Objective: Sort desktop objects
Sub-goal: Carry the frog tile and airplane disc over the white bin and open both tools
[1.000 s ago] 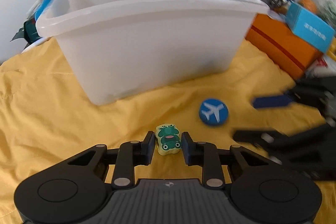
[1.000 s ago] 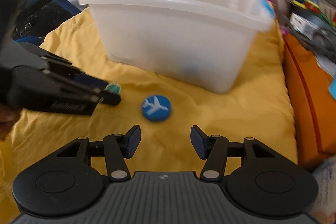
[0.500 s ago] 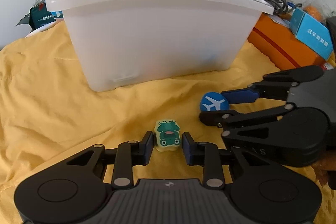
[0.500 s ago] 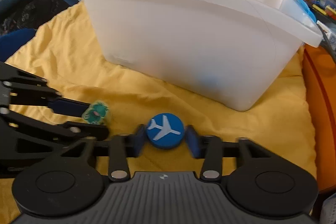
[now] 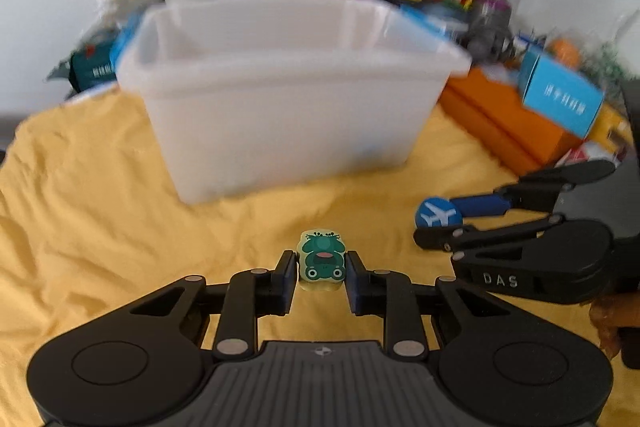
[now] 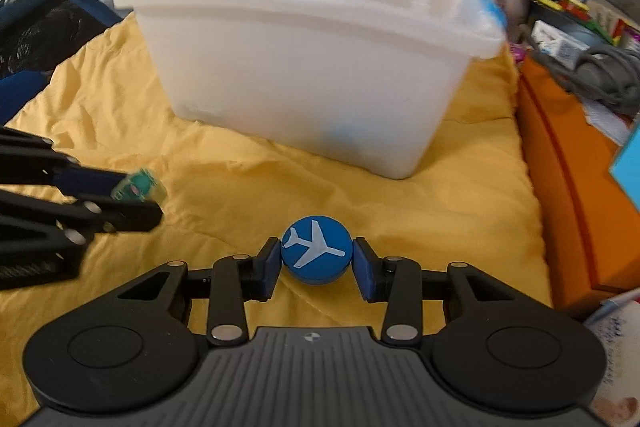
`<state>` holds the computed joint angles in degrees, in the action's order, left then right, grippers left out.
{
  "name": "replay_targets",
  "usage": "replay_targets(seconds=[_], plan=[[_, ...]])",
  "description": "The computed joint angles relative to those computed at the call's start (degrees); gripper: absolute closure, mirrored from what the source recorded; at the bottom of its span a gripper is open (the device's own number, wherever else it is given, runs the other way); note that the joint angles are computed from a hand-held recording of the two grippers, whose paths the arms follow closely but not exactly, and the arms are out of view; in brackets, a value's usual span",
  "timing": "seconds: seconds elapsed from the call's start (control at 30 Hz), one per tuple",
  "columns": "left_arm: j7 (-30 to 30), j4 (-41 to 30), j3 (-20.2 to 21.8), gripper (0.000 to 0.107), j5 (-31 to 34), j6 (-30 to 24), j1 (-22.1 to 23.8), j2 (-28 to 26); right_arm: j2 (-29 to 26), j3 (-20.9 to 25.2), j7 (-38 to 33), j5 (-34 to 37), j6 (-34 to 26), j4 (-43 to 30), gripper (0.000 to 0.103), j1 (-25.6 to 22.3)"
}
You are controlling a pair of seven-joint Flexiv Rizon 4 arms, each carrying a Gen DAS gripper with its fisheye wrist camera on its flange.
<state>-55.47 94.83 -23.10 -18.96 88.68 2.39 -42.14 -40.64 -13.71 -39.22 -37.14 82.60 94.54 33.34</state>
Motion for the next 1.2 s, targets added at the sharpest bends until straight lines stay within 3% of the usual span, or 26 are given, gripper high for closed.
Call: replay_targets(seconds=[0.13,0.5,0.7,0.97,1.13,1.2], plan=[[1.1,-0.7,-1.1,0.078,1.1,2.0,0.6,1.6,2.2,-4.5,2.4,-2.3,2.0,1.9,0.061,2.6],[0.8,-12.5,2.5,0.078,0.7,0.4,-2.7,-0.3,2.0,-6.6,2.4,-4.7,3.4,-6.3,0.061,1.4],[-1.8,-26.3,11.4,0.078,1.0,-5.8,-8.8,-5.8,-2.6,-1.1,-1.6,-1.9,-1.2,-17.0,0.061,-3.1],[-12.4,-48.5,21.6,0.078,3.9,-22.5,-13.4,-17.7,-10.4,7.0,-11.5,4.3,-11.6,-33.2,0.061,-8.0],[-14.4,-51.5,20.4,0.075,6.8,-24.0,-12.9,-20.2,-15.2,9.4,-17.1,8.0,-20.2,-41.4,0.058,-8.6],[-14.3,-51.3,19.9,0.065,7.2,-24.6,-12.7,-20.1,-15.8,9.8,-18.4,9.3,-22.7,-42.4,0.048,-8.6]])
